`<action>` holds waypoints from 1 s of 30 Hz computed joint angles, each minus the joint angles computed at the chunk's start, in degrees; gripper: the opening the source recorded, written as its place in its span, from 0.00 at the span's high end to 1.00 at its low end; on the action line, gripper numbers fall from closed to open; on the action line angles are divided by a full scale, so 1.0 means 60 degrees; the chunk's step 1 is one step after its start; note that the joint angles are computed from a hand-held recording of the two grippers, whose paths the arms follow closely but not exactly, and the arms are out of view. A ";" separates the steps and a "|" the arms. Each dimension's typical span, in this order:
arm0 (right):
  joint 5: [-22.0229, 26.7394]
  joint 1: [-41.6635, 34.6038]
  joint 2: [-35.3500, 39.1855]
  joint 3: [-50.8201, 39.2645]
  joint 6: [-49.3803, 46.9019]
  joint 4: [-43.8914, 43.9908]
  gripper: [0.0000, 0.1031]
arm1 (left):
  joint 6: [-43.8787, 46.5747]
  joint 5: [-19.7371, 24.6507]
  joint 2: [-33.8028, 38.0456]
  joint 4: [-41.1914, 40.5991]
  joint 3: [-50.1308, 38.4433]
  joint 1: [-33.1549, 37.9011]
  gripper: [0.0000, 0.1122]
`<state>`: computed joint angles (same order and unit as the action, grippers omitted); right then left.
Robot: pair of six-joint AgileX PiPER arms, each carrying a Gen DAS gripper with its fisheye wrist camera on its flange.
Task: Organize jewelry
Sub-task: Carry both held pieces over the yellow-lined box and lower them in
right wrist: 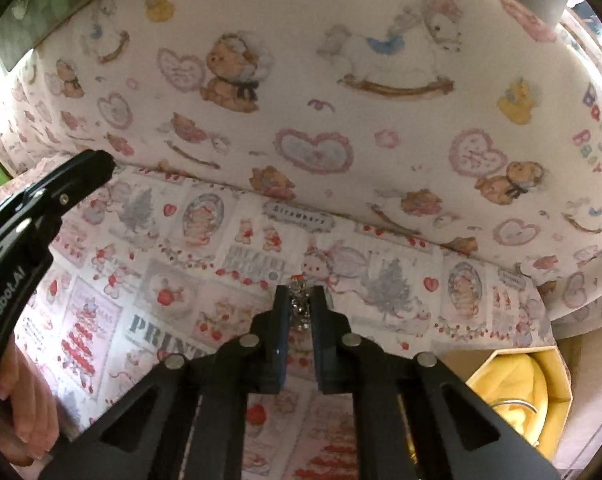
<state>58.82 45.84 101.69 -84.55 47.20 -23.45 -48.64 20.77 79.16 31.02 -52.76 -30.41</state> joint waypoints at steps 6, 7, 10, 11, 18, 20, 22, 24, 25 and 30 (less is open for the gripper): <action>-0.0100 0.1248 -0.1562 0.1311 0.2417 -0.1893 0.91 | -0.0417 0.0209 -0.0014 0.0409 -0.0050 -0.0017 0.93; -0.0158 0.1489 -0.1944 0.1632 0.2925 -0.2186 0.91 | -0.0246 0.0193 -0.0032 0.0254 -0.0060 0.0034 0.93; 0.0180 0.2442 -0.3036 0.2530 0.4514 -0.3135 0.91 | 0.0137 0.0017 -0.0179 -0.0218 0.0036 0.0179 0.93; 0.0296 0.2810 -0.3398 0.2822 0.5016 -0.3488 0.91 | -0.0122 0.0039 -0.0193 0.0062 0.0060 0.0149 0.93; 0.0552 0.4168 -0.5828 0.4654 0.7304 -0.4728 0.91 | -0.1053 0.0357 -0.0418 0.1204 0.0217 -0.0243 0.93; 0.0741 0.4160 -0.6171 0.4895 0.7426 -0.4882 0.91 | -0.1882 0.0626 -0.0493 0.2054 0.0254 -0.0524 0.93; 0.1092 0.4071 -0.6327 0.4908 0.7367 -0.5023 0.91 | -0.2259 0.0699 -0.0571 0.2391 0.0282 -0.0699 0.93; 0.1189 0.3922 -0.6528 0.5095 0.7516 -0.5145 0.91 | -0.2547 0.0876 -0.0679 0.2615 0.0265 -0.0844 0.93; 0.1037 0.3653 -0.6751 0.5182 0.7320 -0.5033 0.91 | -0.2387 0.0919 -0.0735 0.2403 0.0217 -0.0867 0.93; 0.0200 0.2938 -0.7484 0.5659 0.7239 -0.4664 0.91 | -0.0874 0.1285 -0.1747 0.0413 -0.0239 -0.0593 0.93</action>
